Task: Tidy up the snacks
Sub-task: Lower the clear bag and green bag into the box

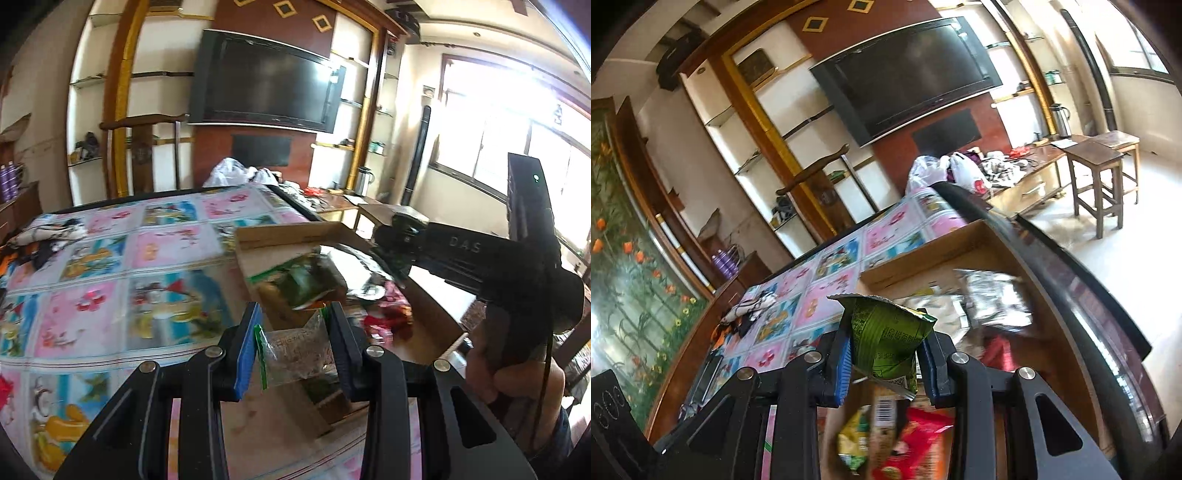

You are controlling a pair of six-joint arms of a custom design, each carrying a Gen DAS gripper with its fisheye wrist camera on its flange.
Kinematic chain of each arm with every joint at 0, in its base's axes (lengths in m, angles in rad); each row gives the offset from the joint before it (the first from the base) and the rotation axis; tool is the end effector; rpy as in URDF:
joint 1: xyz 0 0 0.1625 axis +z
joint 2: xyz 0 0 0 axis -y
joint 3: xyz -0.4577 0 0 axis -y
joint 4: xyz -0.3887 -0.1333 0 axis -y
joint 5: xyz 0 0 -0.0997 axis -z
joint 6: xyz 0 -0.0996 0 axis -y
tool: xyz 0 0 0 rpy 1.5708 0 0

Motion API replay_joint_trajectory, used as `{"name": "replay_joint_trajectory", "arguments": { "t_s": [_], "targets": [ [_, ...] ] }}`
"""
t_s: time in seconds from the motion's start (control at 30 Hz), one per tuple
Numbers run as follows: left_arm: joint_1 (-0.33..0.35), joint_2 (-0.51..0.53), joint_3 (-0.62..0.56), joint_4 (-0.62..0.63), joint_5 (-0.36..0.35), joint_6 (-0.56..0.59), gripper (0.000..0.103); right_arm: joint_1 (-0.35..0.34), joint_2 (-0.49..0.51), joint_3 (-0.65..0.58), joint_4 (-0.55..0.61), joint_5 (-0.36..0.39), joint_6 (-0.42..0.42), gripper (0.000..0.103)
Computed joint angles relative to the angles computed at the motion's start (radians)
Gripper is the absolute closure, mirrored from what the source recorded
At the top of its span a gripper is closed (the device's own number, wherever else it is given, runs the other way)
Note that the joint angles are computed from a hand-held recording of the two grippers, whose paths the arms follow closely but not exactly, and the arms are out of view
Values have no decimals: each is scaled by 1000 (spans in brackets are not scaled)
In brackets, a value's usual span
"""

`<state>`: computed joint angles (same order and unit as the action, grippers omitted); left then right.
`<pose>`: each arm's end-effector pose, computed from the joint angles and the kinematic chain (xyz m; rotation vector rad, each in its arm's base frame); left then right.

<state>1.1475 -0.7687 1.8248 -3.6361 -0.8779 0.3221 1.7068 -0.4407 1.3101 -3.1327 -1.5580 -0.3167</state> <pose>-0.0827 -0.6629 0.1859 0.3951 2.2233 -1.2619 0.2425 -0.7794 0.0478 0.6595 -2.8339 1.0472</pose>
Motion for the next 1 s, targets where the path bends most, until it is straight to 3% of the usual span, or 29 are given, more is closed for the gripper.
{"name": "replay_joint_trajectory", "arguments": {
  "t_s": [0.37,0.63,1.0],
  "targets": [
    [1,90,-99,131,-34,18,68,-9,4,-39,112,-109,32,70],
    [17,109,-108,134,-17,36,67,-2,28,-76,191,-166,24,70],
    [28,109,-106,138,-34,8,65,13,54,-96,205,-235,-18,70]
  ]
}}
